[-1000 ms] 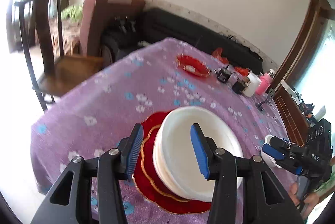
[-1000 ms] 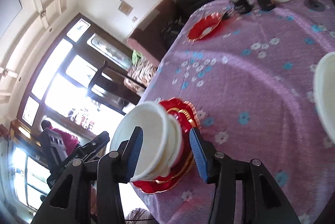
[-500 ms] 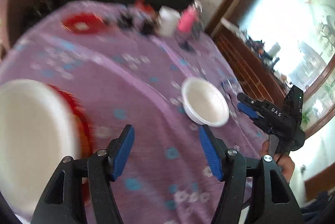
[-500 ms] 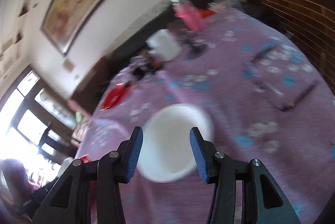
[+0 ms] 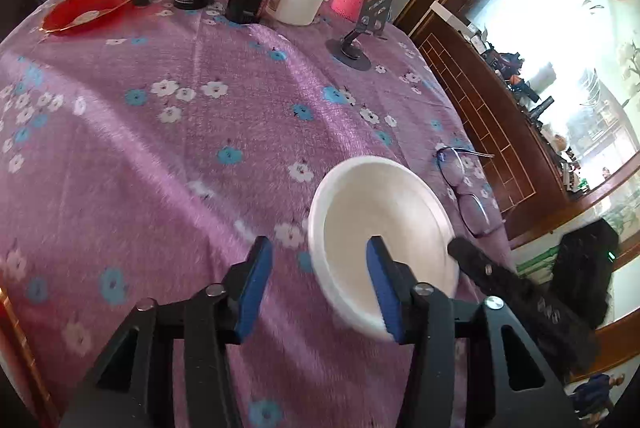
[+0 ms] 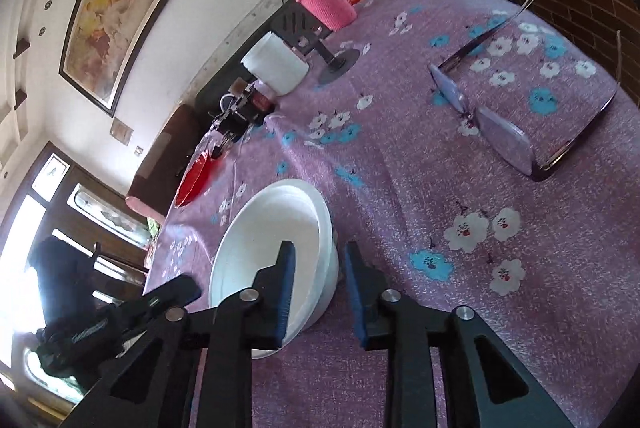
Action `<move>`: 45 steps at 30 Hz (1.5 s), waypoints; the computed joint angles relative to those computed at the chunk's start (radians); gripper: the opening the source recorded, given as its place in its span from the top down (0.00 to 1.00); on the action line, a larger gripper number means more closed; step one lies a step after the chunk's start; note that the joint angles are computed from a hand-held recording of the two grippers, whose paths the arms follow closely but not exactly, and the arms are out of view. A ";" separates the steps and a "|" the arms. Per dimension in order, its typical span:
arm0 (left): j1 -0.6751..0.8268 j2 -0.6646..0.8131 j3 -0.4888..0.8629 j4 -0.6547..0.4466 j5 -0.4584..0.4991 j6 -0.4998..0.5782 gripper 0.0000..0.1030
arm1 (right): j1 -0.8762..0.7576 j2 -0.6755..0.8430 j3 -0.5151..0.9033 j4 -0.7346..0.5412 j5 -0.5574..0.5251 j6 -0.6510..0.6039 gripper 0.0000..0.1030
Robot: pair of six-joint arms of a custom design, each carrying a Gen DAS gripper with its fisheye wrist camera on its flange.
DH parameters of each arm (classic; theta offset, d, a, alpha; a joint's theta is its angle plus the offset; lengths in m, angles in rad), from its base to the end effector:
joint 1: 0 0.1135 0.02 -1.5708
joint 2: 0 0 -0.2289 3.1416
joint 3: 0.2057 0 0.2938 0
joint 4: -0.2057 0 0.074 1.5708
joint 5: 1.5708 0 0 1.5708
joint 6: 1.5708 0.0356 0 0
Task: Organize plates and bowls
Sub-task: 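Move the left gripper to the remaining white bowl and grasp its rim, then lift the small white bowl with the left gripper and carry it toward the stack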
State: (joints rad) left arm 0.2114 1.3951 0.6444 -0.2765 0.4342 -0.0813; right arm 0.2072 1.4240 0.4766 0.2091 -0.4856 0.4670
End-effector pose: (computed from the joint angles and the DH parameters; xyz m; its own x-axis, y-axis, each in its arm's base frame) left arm 0.2830 0.0454 0.0956 -0.8359 -0.2547 -0.4863 -0.0456 0.9150 -0.4009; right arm 0.2717 0.0741 0.0705 -0.8221 0.2341 -0.5190 -0.1676 0.7717 0.6135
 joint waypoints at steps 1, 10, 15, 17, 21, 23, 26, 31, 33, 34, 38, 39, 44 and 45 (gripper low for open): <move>-0.019 0.025 0.010 0.014 -0.023 0.003 0.80 | 0.016 0.002 0.004 -0.005 0.023 -0.014 0.89; -0.041 -0.115 -0.121 0.091 -0.125 0.039 0.86 | 0.033 -0.017 -0.025 0.047 0.011 -0.040 0.91; -0.008 -0.295 -0.223 0.071 -0.148 0.055 0.85 | 0.069 -0.040 -0.041 0.069 -0.006 -0.062 0.91; 0.003 -0.355 -0.256 0.060 -0.156 0.057 0.85 | 0.084 -0.050 -0.049 0.083 -0.011 -0.072 0.91; 0.017 -0.494 -0.334 0.038 -0.194 0.075 0.85 | 0.117 -0.052 -0.056 0.107 -0.013 -0.087 0.91; 0.032 -0.555 -0.363 0.015 -0.191 0.084 0.85 | 0.135 -0.065 -0.068 0.121 -0.010 -0.094 0.91; 0.066 -0.637 -0.393 -0.027 -0.179 0.108 0.85 | 0.165 -0.101 -0.093 0.129 0.002 -0.088 0.91; 0.121 -0.799 -0.445 -0.118 -0.155 0.157 0.85 | 0.236 -0.199 -0.143 0.109 0.064 -0.059 0.91; 0.137 -0.838 -0.461 -0.142 -0.143 0.173 0.82 | 0.254 -0.212 -0.148 0.099 0.075 -0.048 0.91; 0.145 -0.855 -0.468 -0.154 -0.138 0.181 0.82 | 0.267 -0.213 -0.150 0.091 0.087 -0.042 0.91; 0.169 -0.861 -0.481 -0.171 -0.120 0.207 0.82 | 0.294 -0.195 -0.152 0.076 0.115 -0.022 0.91; 0.174 -0.856 -0.483 -0.171 -0.118 0.214 0.82 | 0.296 -0.185 -0.151 0.079 0.115 -0.015 0.91; 0.191 -0.725 -0.471 -0.102 -0.106 0.235 0.81 | 0.303 -0.107 -0.131 0.107 0.123 0.006 0.91; 0.193 -0.692 -0.468 -0.080 -0.106 0.237 0.81 | 0.306 -0.098 -0.129 0.112 0.128 0.009 0.91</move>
